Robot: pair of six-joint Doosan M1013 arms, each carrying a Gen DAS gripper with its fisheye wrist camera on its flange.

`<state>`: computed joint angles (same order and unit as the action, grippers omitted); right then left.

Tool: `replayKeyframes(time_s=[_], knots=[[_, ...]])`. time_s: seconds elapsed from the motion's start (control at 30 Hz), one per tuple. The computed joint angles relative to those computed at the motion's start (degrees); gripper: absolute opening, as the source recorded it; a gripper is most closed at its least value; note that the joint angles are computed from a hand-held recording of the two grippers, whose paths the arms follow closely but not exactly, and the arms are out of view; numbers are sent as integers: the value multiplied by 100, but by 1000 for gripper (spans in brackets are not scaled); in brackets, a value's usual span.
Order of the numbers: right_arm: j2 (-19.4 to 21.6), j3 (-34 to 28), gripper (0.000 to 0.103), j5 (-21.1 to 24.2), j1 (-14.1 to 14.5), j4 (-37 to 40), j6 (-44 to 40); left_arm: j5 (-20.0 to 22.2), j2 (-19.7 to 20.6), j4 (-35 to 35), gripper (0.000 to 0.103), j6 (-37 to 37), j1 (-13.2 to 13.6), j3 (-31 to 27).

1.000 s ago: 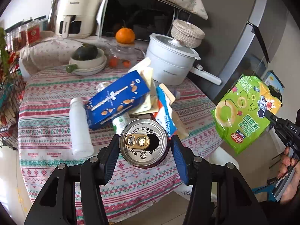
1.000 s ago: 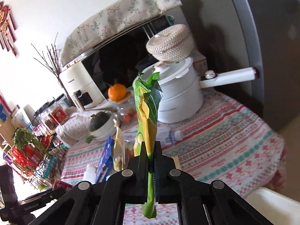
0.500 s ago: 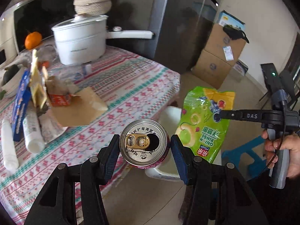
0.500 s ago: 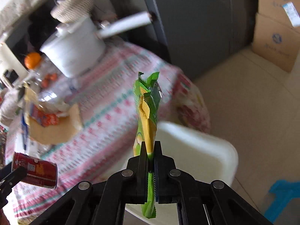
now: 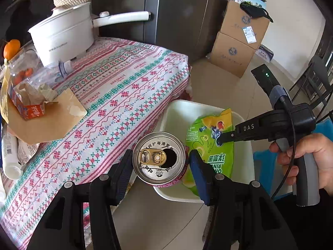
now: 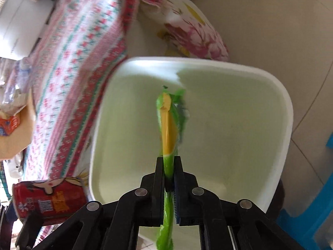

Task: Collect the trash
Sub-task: 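Carry both items over the white bin and open right tool to drop the bag, then open left tool to drop the red can into the white bin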

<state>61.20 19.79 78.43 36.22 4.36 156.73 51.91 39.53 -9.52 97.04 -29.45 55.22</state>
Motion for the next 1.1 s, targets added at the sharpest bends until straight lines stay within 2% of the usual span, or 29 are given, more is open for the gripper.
replayKeyframes(time_s=[0.2, 0.27, 0.33, 0.37, 0.53, 0.77, 0.87, 1.0, 1.1], knots=[[231, -455, 9, 323, -12, 51, -352, 162, 144, -56, 57, -66, 2, -180], [273, -551, 15, 470, -22, 124, -397, 184, 194, -112, 57, -27, -18, -228], [323, -674, 50, 601, -30, 181, -269, 225, 256, -127, 57, 2, -47, -288], [344, -754, 54, 677, -25, 137, -253, 280, 299, -146, 57, -6, -59, -337], [431, -1176, 57, 859, 4, -92, -361, 621, 576, -277, 57, -51, -117, -661], [279, -1121, 60, 1106, 55, -482, -362, 1008, 959, -389, 57, -7, -212, -1120], [103, -854, 60, 978, 62, -602, -391, 1132, 1061, -487, 61, 109, -226, -1267], [-25, -656, 62, 914, 79, -807, -358, 1260, 1103, -448, 62, 18, -205, -1383], [-82, -559, 62, 856, 84, -801, -357, 1134, 944, -454, 64, 77, -157, -1241]])
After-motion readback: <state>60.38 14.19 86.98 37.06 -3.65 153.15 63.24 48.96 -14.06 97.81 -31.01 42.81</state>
